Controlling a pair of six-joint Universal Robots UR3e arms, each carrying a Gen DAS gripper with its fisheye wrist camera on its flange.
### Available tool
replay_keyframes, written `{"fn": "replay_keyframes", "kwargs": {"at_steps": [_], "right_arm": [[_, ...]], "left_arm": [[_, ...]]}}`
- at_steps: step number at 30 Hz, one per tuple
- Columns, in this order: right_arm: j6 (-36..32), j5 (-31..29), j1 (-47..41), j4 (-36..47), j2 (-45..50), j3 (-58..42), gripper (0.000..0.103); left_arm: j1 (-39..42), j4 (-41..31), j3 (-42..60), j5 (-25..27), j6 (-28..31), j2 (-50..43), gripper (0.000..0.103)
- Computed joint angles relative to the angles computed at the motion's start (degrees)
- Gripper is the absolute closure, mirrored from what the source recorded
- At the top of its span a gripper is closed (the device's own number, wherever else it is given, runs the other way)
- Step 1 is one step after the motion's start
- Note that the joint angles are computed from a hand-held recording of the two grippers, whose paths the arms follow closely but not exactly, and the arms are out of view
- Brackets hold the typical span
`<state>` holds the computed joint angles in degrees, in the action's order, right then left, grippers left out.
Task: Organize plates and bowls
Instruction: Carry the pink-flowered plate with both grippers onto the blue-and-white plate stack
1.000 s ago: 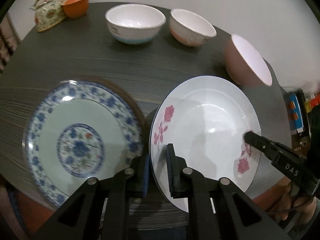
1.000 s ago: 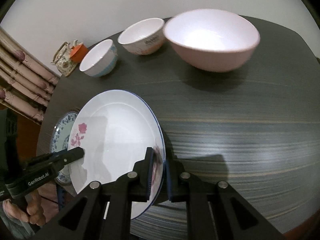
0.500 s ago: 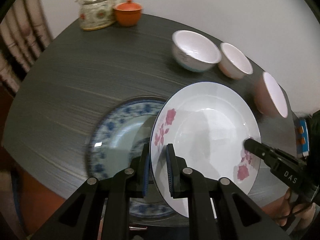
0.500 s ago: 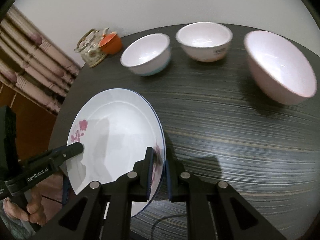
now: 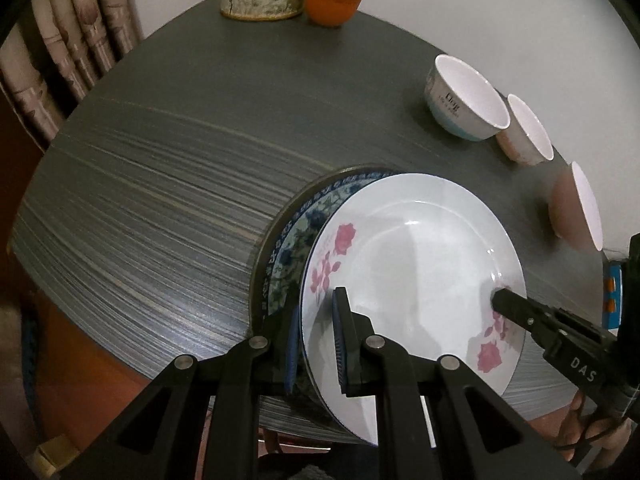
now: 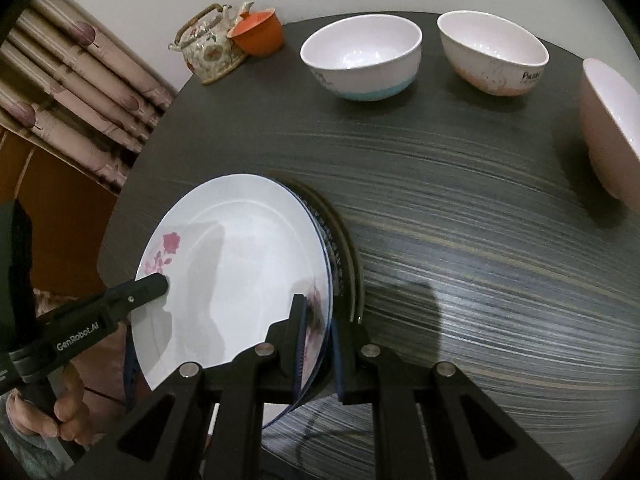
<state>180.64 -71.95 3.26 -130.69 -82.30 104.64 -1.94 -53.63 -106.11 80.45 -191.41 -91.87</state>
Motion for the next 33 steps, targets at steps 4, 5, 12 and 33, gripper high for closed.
{"fn": "replay_keyframes", "kwargs": {"at_steps": [4, 5, 12, 33], "right_arm": [[0.53, -1.67, 1.41, 0.74, 2.75, -2.76, 0.091], [0.56, -1.9, 1.54, 0.74, 2.94, -2.89, 0.091], [2.0, -2.72, 3.76, 1.18, 6.71, -6.64, 0.091], [4.03, -8.8, 8.87, 4.92, 11.56, -14.59, 0.077]], "left_arm": [[0.54, 1.14, -0.76, -0.95, 0.31, -1.39, 0.09], [0.82, 1.24, -1.08, -1.16, 0.47, -1.21, 0.09], [1.96, 1.55, -1.81, -0.91, 1.66, -1.03, 0.09], [-2.09, -0.66, 4.88, 3.16, -0.39, -6.19, 0.065]]}}
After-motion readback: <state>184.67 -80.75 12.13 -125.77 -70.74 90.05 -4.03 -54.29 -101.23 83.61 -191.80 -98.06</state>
